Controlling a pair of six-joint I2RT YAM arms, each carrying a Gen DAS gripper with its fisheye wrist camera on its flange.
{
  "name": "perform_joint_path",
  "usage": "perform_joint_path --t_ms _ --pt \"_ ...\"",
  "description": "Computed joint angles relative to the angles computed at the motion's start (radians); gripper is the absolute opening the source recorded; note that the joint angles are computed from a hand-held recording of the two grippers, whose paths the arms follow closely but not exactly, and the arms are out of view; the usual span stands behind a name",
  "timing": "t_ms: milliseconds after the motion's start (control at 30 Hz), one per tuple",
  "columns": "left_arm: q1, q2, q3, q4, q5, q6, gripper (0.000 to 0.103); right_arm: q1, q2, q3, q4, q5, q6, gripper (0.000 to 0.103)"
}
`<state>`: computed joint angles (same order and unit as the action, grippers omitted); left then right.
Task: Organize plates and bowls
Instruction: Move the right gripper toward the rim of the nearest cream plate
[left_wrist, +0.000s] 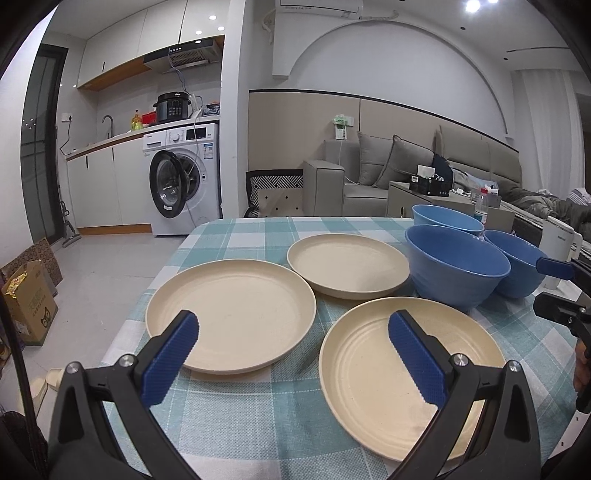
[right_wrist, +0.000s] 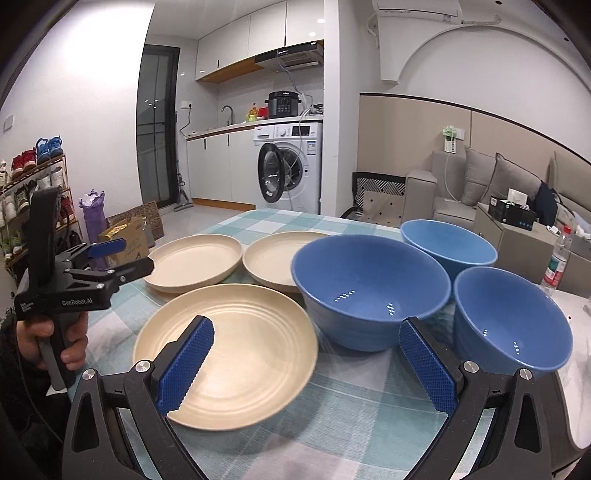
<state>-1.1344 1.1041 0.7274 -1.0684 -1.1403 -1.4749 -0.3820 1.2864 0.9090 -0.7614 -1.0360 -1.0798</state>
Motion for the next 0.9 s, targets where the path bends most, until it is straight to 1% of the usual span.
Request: perform_joint_path --t_ms 100,167,300,433,733,833,900 --pt "0.002 -0.004 0.016 -0.010 0.012 0.020 0.103 0.051 -0.032 0.000 -0.003 0.018 0.051 0.103" --pt "0.000 -0.025 0.021 -0.010 0.017 0.039 0.103 0.091 -0.055 0.004 0.019 0.040 0.106 0.103" --pt "-0.008 -0.042 0.053 -0.047 0.014 0.039 0.103 0.162 -0.093 0.007 0.048 0.083 0.193 0.103" --pt "-0.006 -0.062 0.076 -0.077 0.028 0.052 0.103 0.223 -0.111 0.015 0.058 0.112 0.250 0.103" --pt "0.055 -0.095 0.091 -0.073 0.076 0.107 0.103 0.357 -0.107 0.055 0.093 0.196 0.388 0.103" --pt "0.068 -0.102 0.097 -0.082 0.071 0.112 0.103 0.402 -0.097 0.074 0.102 0.231 0.431 0.103" --pt "0.083 -0.119 0.098 -0.069 0.066 0.133 0.103 0.432 -0.094 0.084 0.110 0.255 0.454 0.103"
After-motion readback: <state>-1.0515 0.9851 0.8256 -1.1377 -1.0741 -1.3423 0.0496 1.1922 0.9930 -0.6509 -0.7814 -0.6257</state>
